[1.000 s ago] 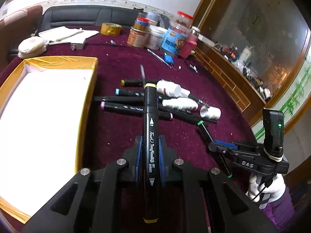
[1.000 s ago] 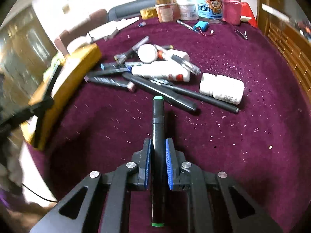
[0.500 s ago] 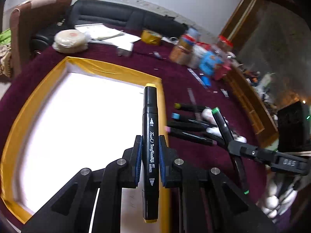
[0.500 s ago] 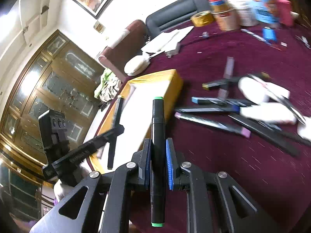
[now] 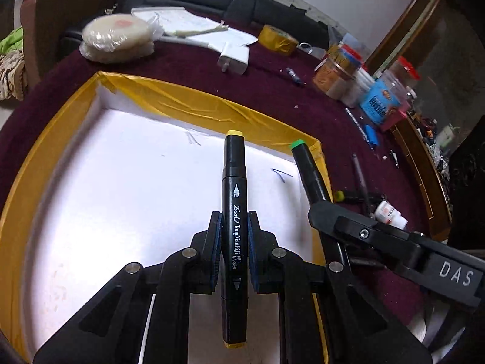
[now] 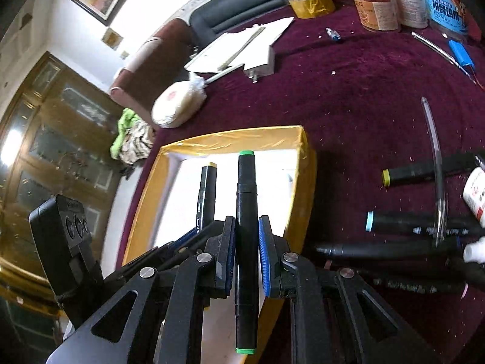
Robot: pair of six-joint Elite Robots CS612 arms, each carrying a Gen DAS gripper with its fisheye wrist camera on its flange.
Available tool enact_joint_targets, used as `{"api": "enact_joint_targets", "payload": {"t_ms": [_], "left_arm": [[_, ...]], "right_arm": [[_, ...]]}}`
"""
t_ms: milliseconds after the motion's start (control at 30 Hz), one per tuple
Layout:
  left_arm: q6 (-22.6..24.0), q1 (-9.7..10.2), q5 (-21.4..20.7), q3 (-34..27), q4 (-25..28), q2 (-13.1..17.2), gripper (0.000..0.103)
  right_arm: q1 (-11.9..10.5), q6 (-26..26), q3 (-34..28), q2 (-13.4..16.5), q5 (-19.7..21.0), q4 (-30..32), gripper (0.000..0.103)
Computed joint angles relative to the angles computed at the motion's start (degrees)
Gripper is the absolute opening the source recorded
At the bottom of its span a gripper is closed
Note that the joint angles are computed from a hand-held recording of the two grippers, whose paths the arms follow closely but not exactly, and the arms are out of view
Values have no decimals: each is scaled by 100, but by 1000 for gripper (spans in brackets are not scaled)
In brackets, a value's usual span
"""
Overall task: Organize rigid objects
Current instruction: 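Carry both markers into the yellow-rimmed white tray and release them side by side, then withdraw the left gripper from the tray back toward the pile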
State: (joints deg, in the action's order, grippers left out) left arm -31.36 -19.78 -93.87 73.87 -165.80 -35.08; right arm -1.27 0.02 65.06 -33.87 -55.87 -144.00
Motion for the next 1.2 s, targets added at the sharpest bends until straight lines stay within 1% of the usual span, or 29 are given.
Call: {"api": "enact_joint_targets", "payload": {"t_ms": [100,167,233,333,367,467,533,600,633,667,700,733,767,800,833,933,1000,1200], "left_arm": [[-8,-9,49,-32,15,30,13],[38,-26,127,-1,-20,10,15],[98,-49,253,38,-87,-20,20],[268,-125,608,168,-246,-109,33],[321,-157,742,226,-298,-149,33],[459,-245,1022,395,-494,-260,34],[584,-325,1248,507,-629,-336,34],[689,-404,1451,592,-731,-398,36],[732,-442,1530,622,-778,-419,38],[788,-485,1612,665,-842,-448,44],[844,-539,1722,712,-909,-479,47],[909,-595,1829,756,-985,-507,48],[980,-643,1901,782,-1044,-527,48],[1050,-684,1956,806,-1088,-545,48],[1109,-722,2001,827,-1122,-562,48],[1275,-835,2045,849,-1165,-598,48],[1362,-911,2088,836,-1143,-606,48],[1496,-1102,2252,783,-1014,-601,48]], "right_arm": [[31,-13,-99,58,-175,49,13],[32,61,-64,48,-310,-35,15],[36,89,-69,60,-355,-84,17],[29,-12,28,0,-375,-249,23],[28,-58,93,-37,-406,-369,26],[7,-187,385,-202,-556,-875,33],[-32,-212,595,-311,-605,-1259,34],[-77,-206,902,-457,-785,-1880,34],[-93,-206,1076,-527,-947,-2302,36],[-103,-219,1258,-590,-1151,-2783,44],[-112,-228,1413,-635,-1368,-3240,61],[-125,-218,1553,-660,-1572,-3707,70],[-159,-158,1701,-667,-1735,-4245,85],[-216,-62,1807,-666,-1809,-4619,89],[-253,24,1842,-658,-1841,-4752,89],[-448,263,1888,-715,-1787,-4327,88],[-568,457,1916,-708,-1821,-4201,88],[-942,968,2234,-747,-1828,-4418,88]]}}
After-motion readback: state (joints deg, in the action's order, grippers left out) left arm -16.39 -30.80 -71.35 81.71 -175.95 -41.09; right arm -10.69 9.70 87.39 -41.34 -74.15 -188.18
